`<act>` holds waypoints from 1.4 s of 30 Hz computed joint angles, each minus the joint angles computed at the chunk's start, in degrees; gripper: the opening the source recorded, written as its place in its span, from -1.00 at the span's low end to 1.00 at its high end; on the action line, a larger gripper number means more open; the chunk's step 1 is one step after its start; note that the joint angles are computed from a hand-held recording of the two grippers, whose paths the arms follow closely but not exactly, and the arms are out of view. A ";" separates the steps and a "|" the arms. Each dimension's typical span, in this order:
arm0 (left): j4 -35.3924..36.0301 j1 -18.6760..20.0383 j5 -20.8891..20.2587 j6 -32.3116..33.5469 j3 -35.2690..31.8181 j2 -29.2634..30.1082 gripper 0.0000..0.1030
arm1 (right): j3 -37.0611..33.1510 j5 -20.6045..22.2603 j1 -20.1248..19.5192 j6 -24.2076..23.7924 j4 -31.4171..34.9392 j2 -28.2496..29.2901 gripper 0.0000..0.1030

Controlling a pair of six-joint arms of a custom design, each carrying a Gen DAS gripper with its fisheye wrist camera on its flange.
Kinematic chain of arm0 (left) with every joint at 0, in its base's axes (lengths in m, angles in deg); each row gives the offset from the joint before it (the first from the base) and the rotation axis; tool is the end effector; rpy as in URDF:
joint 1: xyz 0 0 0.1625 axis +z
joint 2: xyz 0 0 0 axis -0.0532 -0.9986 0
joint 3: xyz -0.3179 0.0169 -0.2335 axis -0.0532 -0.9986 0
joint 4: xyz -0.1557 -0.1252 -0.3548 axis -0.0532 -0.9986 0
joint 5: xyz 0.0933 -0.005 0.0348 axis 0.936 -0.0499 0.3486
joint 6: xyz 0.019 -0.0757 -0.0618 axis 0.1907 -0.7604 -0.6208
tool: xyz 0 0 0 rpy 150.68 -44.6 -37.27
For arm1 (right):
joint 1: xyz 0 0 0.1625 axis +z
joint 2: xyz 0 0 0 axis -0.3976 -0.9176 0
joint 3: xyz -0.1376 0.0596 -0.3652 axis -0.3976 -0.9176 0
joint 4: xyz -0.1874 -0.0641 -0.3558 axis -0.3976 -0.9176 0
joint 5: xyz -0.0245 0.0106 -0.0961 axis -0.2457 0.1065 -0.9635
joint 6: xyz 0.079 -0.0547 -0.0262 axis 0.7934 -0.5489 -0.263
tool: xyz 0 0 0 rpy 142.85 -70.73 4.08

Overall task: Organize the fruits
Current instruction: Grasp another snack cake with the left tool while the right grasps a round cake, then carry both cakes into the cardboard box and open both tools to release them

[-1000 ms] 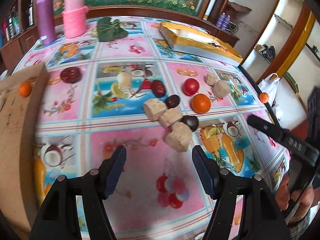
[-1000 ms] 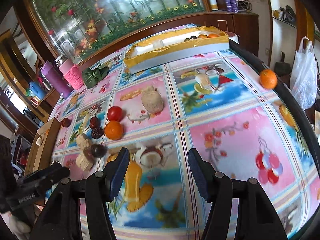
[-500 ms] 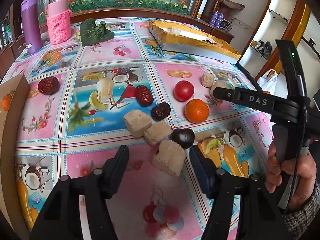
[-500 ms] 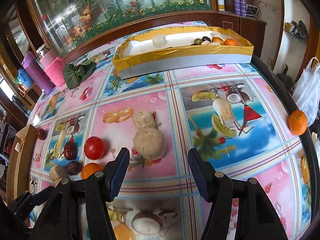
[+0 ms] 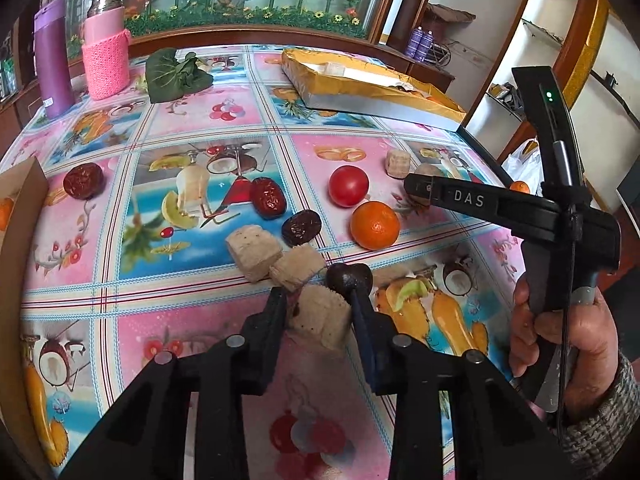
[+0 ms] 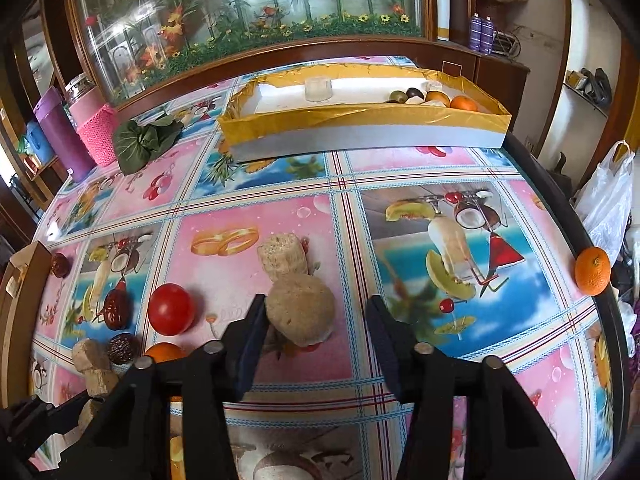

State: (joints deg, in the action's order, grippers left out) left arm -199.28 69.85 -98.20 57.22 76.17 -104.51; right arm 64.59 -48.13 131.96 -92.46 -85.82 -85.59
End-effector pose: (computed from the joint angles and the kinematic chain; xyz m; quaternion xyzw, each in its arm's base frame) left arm -0.0527 -0.6002 0.2591 0.1568 0.9204 -0.2678 0.2378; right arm 0.3129 -0.7036 -0.0094 0.1489 -0.9022 0.2826 0.2899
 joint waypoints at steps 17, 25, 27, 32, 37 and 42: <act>-1.39 -1.71 0.00 -3.60 5.88 -7.46 -0.38 | 8.79 1.74 2.47 0.55 -3.78 -4.92 -0.32; -1.73 -1.73 1.07 -6.31 9.27 -12.48 -0.38 | 12.97 2.78 4.89 0.65 -5.41 -6.48 -0.32; -1.96 -1.82 1.84 -6.90 10.08 -13.71 -0.38 | 13.72 3.06 5.45 0.63 -5.73 -6.57 -0.31; -2.53 -2.46 4.99 -7.72 12.10 -16.30 -0.38 | 16.64 3.62 6.90 1.38 -6.91 -6.82 -0.31; -3.35 -2.86 7.66 -8.37 14.27 -18.28 -0.38 | 21.65 4.30 8.42 3.35 -9.39 -7.69 -0.31; -3.25 -3.44 10.13 -9.45 16.28 -19.83 -0.37 | 25.44 4.04 9.74 5.22 -11.23 -8.18 -0.31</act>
State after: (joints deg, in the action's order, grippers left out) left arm -202.53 66.41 -88.07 47.77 92.45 -124.34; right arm 90.04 -44.09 141.70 -87.24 -97.05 -93.77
